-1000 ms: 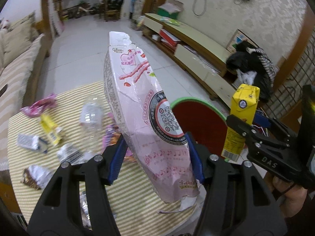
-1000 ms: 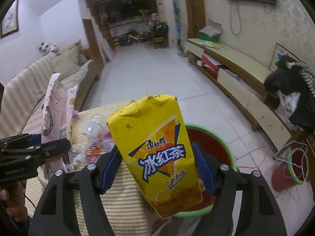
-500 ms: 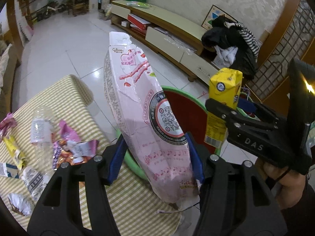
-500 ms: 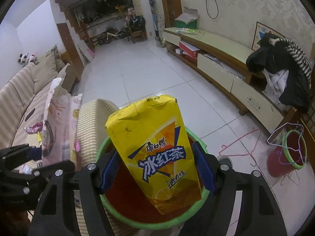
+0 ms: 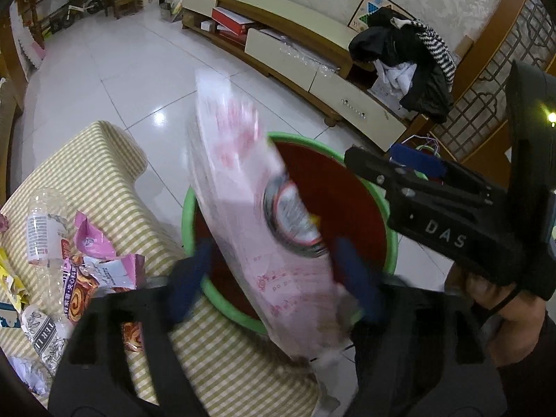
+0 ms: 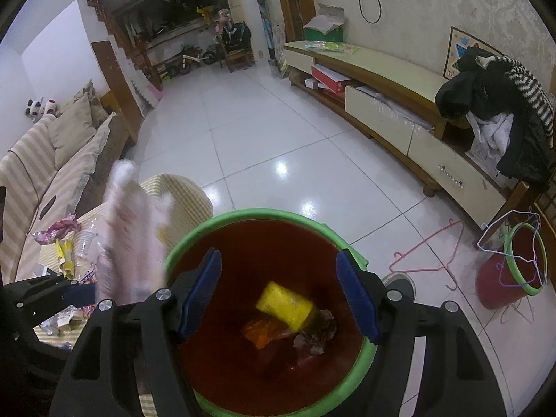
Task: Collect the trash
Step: 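Open both tools to drop the package and carton into the bin, then move both open tools back over the table toward the remaining trash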
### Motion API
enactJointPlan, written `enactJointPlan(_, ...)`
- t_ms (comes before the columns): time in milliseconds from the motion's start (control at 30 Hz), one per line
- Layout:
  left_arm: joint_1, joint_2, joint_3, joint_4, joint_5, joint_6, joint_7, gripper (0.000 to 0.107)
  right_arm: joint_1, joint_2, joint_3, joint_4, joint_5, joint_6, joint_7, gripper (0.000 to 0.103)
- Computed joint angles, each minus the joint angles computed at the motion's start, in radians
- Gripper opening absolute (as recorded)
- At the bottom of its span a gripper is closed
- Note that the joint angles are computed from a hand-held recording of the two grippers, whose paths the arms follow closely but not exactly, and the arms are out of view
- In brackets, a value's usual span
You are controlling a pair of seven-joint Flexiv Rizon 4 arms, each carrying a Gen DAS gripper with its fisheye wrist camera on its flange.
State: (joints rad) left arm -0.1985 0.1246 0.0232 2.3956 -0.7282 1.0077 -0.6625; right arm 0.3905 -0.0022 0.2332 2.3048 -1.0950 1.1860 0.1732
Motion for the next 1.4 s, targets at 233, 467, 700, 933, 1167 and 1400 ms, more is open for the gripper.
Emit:
enactJointPlan(233,0.008,0.016,0.012,0.011,0.005,-0.008,0.005,0.097,-0.002,0.002,-0.002,-0.001,-0.015,-0.001,0.009,0.074)
enactJointPlan(467,0.032,0.059,0.035,0.02,0.036,-0.027,-0.017,0.097,0.02,0.017,0.021,-0.022,0.002,-0.047,0.004,0.081)
enactJointPlan(700,0.057,0.133,0.075,0.042,0.06,-0.041,-0.032,0.098,0.068,0.022,0.054,-0.07,0.061,-0.124,-0.046,0.09)
enactJointPlan(933,0.107,0.231,0.137,0.068,0.086,-0.079,-0.032,0.098,0.144,-0.008,0.08,-0.145,0.062,-0.195,-0.061,0.094)
enactJointPlan(1167,0.207,0.33,0.217,0.095,0.144,-0.126,-0.032,0.098,0.238,-0.08,0.087,-0.24,0.075,-0.237,-0.102,0.096)
enactJointPlan(1400,0.334,0.38,0.305,0.104,0.182,-0.17,-0.009,0.098,0.334,-0.157,0.073,-0.325,0.076,-0.266,-0.142,0.096)
